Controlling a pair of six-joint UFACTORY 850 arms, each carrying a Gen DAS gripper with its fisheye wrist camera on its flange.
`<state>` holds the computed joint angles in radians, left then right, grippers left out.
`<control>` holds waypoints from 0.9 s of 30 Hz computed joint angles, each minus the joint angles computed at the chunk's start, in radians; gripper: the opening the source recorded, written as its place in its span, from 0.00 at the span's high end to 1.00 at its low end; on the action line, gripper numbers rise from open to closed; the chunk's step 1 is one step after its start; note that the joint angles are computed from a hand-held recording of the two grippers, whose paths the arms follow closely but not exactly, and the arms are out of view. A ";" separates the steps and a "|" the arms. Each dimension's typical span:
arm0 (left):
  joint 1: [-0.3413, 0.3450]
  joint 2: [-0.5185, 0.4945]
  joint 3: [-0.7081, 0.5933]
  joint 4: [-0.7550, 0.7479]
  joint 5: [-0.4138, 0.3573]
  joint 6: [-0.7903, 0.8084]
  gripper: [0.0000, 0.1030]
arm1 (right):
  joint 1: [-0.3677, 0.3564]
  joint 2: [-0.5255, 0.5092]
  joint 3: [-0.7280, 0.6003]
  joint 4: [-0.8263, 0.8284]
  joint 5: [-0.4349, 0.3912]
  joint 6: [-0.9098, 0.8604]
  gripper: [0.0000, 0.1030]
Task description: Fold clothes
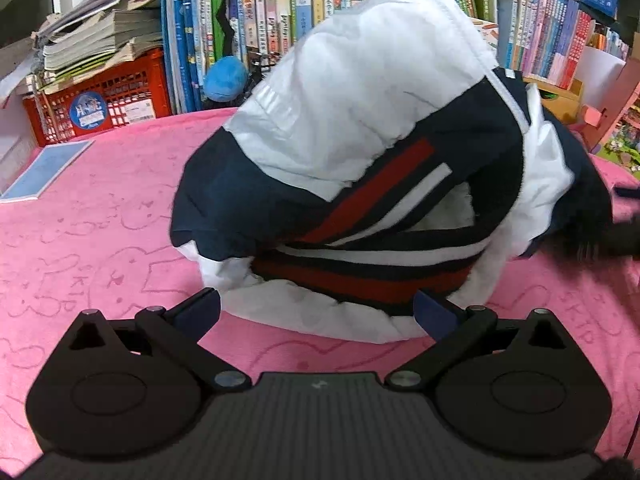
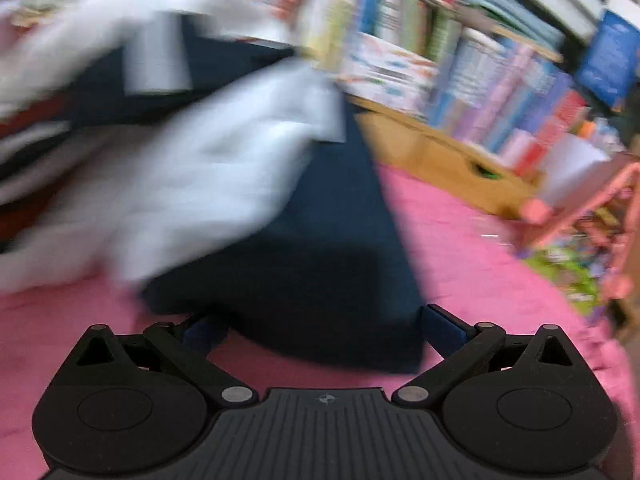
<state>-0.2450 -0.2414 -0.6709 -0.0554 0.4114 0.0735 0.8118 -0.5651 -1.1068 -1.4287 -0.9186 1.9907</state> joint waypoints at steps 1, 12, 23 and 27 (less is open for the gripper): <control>0.000 -0.004 -0.005 -0.029 -0.002 0.019 0.00 | -0.026 -0.023 -0.027 0.033 -0.048 -0.027 0.00; 0.017 -0.016 -0.028 -0.075 -0.013 0.037 0.00 | -0.003 0.063 0.073 -0.256 -0.159 0.097 0.00; 0.065 0.035 0.009 0.024 0.031 -0.012 0.00 | 0.073 0.084 0.093 -0.695 -0.069 -0.017 0.02; 0.080 0.045 0.018 0.109 0.045 -0.058 0.00 | 0.063 -0.059 -0.094 -0.549 -0.021 -0.182 0.34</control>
